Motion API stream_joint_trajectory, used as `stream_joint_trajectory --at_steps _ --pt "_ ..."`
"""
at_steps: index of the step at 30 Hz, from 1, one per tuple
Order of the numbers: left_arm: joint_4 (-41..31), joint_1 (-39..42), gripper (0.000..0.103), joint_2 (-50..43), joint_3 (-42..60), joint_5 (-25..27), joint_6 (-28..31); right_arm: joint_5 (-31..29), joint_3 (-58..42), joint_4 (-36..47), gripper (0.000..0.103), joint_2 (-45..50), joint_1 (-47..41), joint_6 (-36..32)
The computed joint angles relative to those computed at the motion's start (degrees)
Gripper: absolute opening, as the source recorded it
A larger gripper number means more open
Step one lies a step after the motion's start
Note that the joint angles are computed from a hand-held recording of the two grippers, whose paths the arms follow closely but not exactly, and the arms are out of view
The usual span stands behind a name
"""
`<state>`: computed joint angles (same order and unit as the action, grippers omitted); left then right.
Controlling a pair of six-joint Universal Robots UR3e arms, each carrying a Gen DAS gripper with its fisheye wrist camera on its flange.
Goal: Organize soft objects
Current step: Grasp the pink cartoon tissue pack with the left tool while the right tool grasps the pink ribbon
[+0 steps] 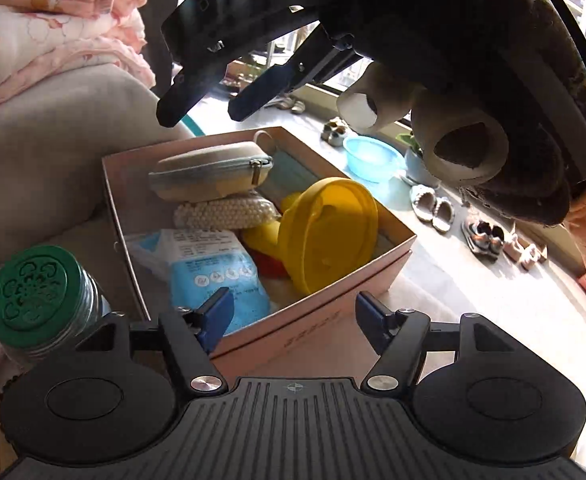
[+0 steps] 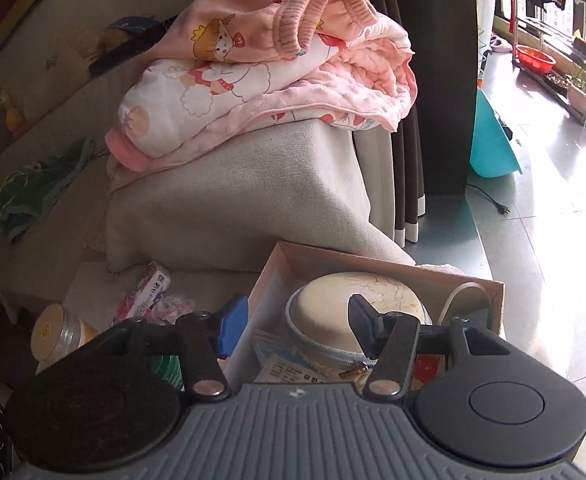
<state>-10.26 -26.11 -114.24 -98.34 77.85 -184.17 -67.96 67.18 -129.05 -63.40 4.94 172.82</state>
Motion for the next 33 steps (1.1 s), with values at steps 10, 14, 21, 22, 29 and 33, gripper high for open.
stream_joint_trajectory --at_steps 10,14,21,22,29,33 --pt "-1.5 4.9 0.071 3.2 -0.3 -10.8 -1.4 -9.6 -0.8 1.5 0.067 -5.7 5.2 -0.6" --pt "-11.7 9.6 0.071 17.2 -3.3 -5.8 8.3 -11.0 -1.3 0.2 0.075 -8.4 7.6 0.0" --pt "-44.9 20.9 0.070 9.7 22.5 4.6 14.2 -2.0 -0.6 -6.2 0.084 -8.9 8.1 3.5" --pt "-50.0 22.3 0.070 6.2 27.6 3.5 14.2 -0.8 -1.1 -5.8 0.084 -8.2 8.2 3.6" --pt "-68.7 23.2 0.070 -13.2 51.3 9.3 13.5 0.3 7.6 -7.6 0.084 -10.7 6.0 1.2" --pt "-71.7 25.1 0.068 -15.9 54.0 3.3 12.7 -0.4 11.5 -8.0 0.084 -12.0 4.1 0.0"
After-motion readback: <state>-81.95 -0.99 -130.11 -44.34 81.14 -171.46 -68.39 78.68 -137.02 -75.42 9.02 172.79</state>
